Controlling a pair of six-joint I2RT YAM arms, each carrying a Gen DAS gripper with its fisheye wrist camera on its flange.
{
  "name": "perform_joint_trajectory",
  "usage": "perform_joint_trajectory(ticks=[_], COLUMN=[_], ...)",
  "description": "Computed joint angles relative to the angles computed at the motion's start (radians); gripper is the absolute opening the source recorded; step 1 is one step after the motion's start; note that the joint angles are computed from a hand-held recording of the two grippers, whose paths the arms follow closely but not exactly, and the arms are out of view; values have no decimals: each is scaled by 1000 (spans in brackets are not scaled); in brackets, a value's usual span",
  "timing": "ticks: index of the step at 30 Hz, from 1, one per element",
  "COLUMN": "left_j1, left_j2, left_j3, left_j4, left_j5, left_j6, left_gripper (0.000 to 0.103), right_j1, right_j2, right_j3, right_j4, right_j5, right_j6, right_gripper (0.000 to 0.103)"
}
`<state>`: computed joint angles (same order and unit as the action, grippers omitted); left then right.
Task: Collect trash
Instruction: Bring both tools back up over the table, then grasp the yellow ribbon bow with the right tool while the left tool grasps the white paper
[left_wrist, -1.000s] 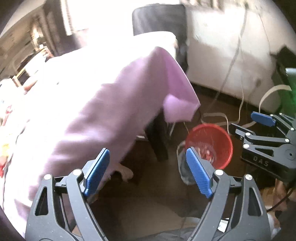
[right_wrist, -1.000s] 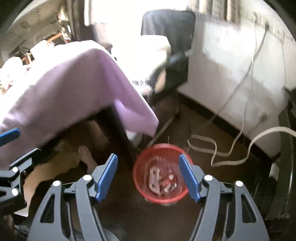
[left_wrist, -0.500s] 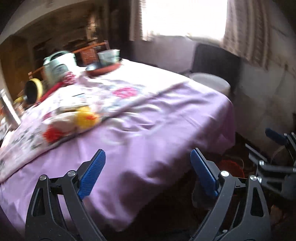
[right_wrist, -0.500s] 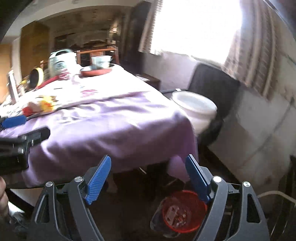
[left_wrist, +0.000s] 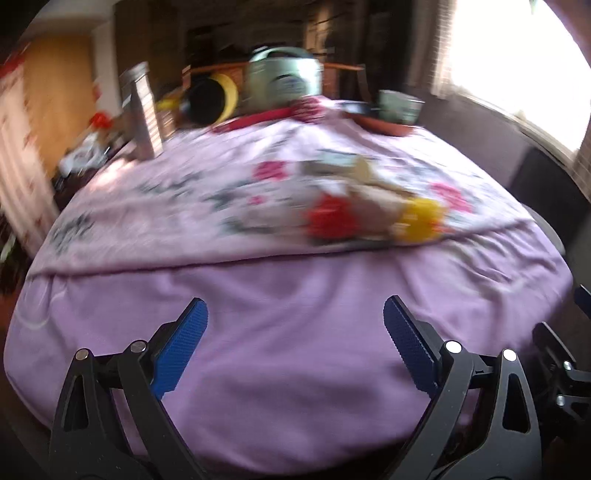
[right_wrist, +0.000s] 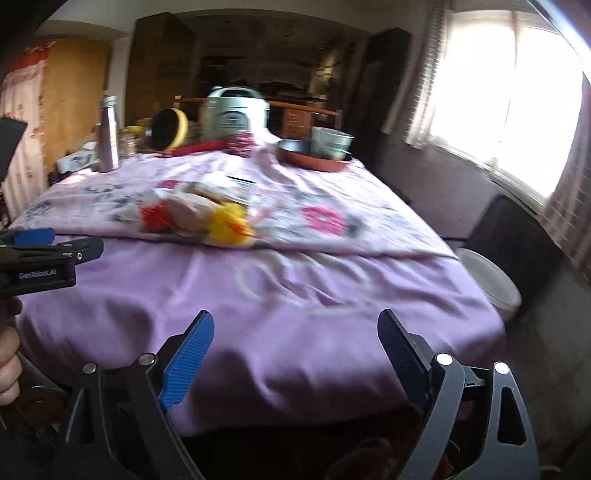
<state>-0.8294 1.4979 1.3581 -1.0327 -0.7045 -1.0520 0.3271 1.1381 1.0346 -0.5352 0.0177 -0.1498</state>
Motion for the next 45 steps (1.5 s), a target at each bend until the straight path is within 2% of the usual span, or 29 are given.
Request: perform_joint_trajectory(ticks=[4, 7, 13, 18, 23, 25, 26, 27, 30, 35, 40, 45], left_j1=[105, 167, 254, 308, 331, 329, 324, 317, 279, 240, 216, 242], left_j2=[-101, -131, -119, -95, -115, -106, -100, -90, -49, 35, 187, 367], left_j3=[-113, -144, -138, -154, -179, -170, -164, -153, -101, 34, 233, 494], left_j4=[23, 37, 78, 125, 162, 157, 150, 140, 111, 136, 147, 85], left_j5=[50, 79, 128, 199, 254, 253, 244, 232, 187, 209, 233, 287], left_j6=[-2, 29, 115, 158, 183, 187, 186, 184, 198, 294, 385, 441], left_gripper=[93, 93, 93, 93, 93, 93, 93, 93, 93, 93, 93, 93], right_j1=[82, 110, 102, 75, 77, 79, 68, 59, 29, -40, -109, -170], right_j2=[117, 197, 378, 543, 646, 693, 720, 723, 629, 470, 414, 393], right_j3=[88, 149, 306, 466, 565, 617, 648, 648, 521, 338, 288, 271], right_j4=[25, 42, 39, -27, -51, -91, -127, -132, -49, 31, 37, 41], right_j5=[-22, -43, -92, -126, -117, -111, -158, -182, -206, -248, -285, -334], right_j6=[30, 43, 82, 142, 166, 164, 163, 168, 190, 184, 175, 173], right_gripper=[89, 89, 89, 89, 87, 68, 29, 26, 23, 24, 24, 24])
